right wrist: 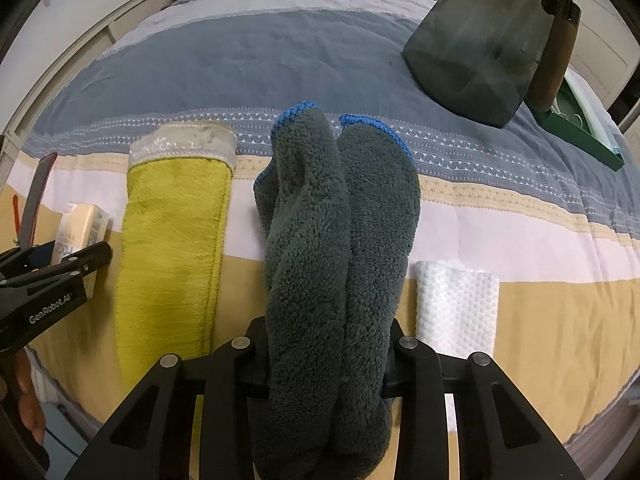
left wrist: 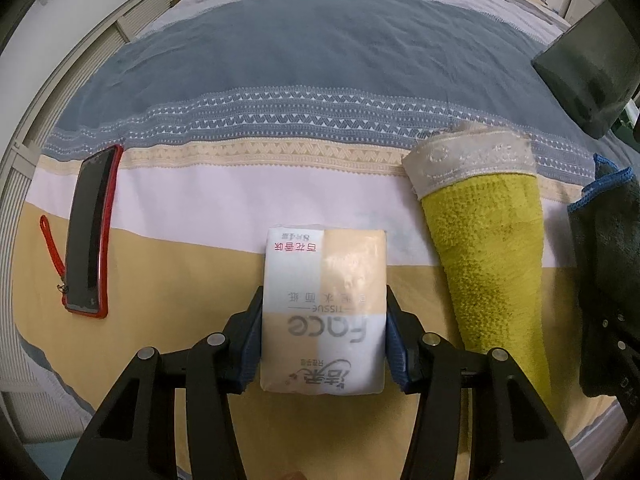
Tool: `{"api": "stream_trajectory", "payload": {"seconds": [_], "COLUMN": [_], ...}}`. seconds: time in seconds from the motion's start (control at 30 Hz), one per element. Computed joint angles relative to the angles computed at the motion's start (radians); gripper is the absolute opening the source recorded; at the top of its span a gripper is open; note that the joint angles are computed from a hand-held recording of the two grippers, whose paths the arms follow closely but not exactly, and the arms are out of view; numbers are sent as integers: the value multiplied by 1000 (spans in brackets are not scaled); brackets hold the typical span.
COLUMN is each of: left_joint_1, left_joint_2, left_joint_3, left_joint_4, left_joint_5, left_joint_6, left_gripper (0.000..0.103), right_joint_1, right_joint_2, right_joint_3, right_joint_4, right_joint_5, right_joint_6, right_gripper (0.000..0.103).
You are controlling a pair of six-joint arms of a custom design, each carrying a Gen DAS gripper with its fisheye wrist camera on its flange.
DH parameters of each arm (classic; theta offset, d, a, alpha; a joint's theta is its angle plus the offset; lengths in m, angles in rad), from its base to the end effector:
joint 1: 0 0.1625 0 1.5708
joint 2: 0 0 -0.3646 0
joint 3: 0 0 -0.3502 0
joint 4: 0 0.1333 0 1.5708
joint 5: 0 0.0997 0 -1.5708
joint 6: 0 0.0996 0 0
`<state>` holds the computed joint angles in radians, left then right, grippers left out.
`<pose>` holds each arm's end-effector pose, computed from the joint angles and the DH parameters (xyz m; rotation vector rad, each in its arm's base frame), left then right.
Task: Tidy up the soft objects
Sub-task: 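Lift the dark grey cloth and tissue pack off the bed with both tools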
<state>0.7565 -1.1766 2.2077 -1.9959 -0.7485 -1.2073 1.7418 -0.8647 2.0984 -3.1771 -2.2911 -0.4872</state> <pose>-0.1226 -0.3994 0.0862 -0.1341 2.1947 -0.4430 0.1470 -0.4541 0.0760 0.6043 -2.2878 0.2994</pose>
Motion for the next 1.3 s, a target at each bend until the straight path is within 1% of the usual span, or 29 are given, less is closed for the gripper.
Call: {"api": "stream_trajectory", "payload": {"seconds": [0.03,0.17,0.37,0.47,0.57,0.73,0.83,1.03,1.3], "left_joint_1": [9,7,-13,-38,-34,-80,-101,-115,-126], "left_joint_2": [-11,-15,-17,-28,-45,-45,-56,-48,-48], "left_joint_3": [-5,-25,-40,-36,-43,-71,-79,-111,-134], "left_joint_4": [6,34,85,127,161,257,302,355,395], "left_joint_5": [9,17,16,14,27,21,23,21,24], "left_joint_6": [12,-2,-50,-90,-99,-179,-207,-243,-268], "left_gripper": [46,46,46,46,46,46,46,46,46], "right_joint_1": [3,10,22,24,33,41,43,36,39], "right_joint_2": [-6,-27,-63,-87,-114,-147,-170,-219,-221], "right_joint_3": [0,-3,-5,10,20,29,37,59,70], "right_joint_4": [9,30,55,57,76,97,106,127,109], "right_joint_5": [1,9,27,42,52,81,108,143,150], "right_joint_6": [4,13,19,15,19,25,21,5,-8], "right_gripper": [32,32,32,32,32,32,32,32,32]}}
